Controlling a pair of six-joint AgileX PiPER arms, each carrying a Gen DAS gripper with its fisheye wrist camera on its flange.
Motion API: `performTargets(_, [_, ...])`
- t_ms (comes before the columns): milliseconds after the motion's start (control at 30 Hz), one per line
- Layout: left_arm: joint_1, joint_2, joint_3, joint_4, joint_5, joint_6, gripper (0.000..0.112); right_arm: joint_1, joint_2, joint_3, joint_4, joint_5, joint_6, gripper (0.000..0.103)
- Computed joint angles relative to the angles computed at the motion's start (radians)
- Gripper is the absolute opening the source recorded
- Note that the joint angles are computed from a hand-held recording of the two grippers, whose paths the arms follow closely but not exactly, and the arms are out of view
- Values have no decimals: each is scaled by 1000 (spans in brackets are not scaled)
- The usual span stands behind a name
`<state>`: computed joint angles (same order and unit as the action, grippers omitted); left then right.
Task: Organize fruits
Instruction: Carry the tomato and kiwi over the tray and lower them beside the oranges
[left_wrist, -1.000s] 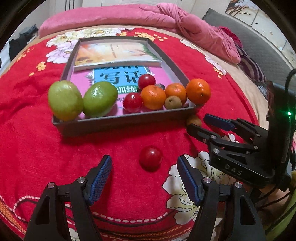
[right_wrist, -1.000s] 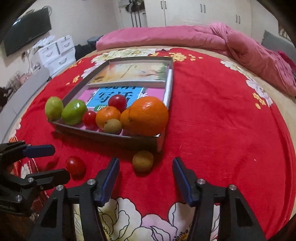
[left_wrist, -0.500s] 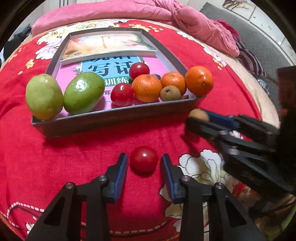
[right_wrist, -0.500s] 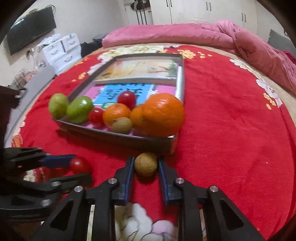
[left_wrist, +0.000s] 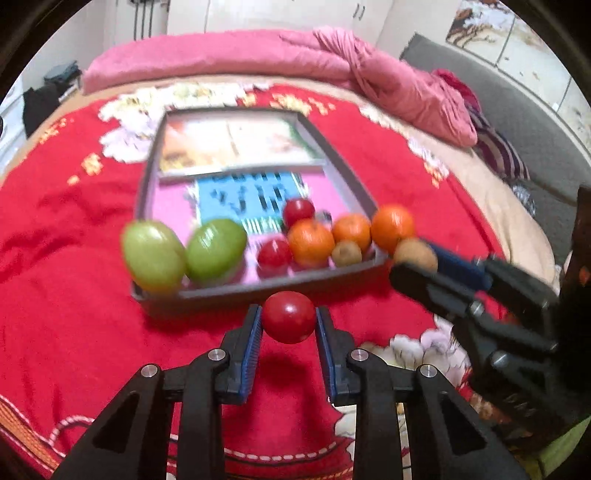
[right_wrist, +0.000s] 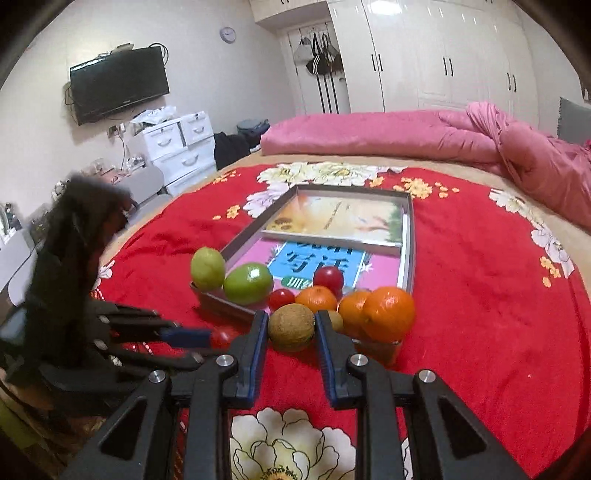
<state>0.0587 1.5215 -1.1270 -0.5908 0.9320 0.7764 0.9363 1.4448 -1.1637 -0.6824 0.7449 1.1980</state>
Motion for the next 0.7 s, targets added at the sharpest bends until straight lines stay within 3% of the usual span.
performTargets(467, [21,57,-113,-15,-29,-51,30,-14,58,-73,-97,40,-26,26])
performTargets(700, [-6,74,-110,-4,-60,-65,30,-48,83,-92,-86,17,-72,26])
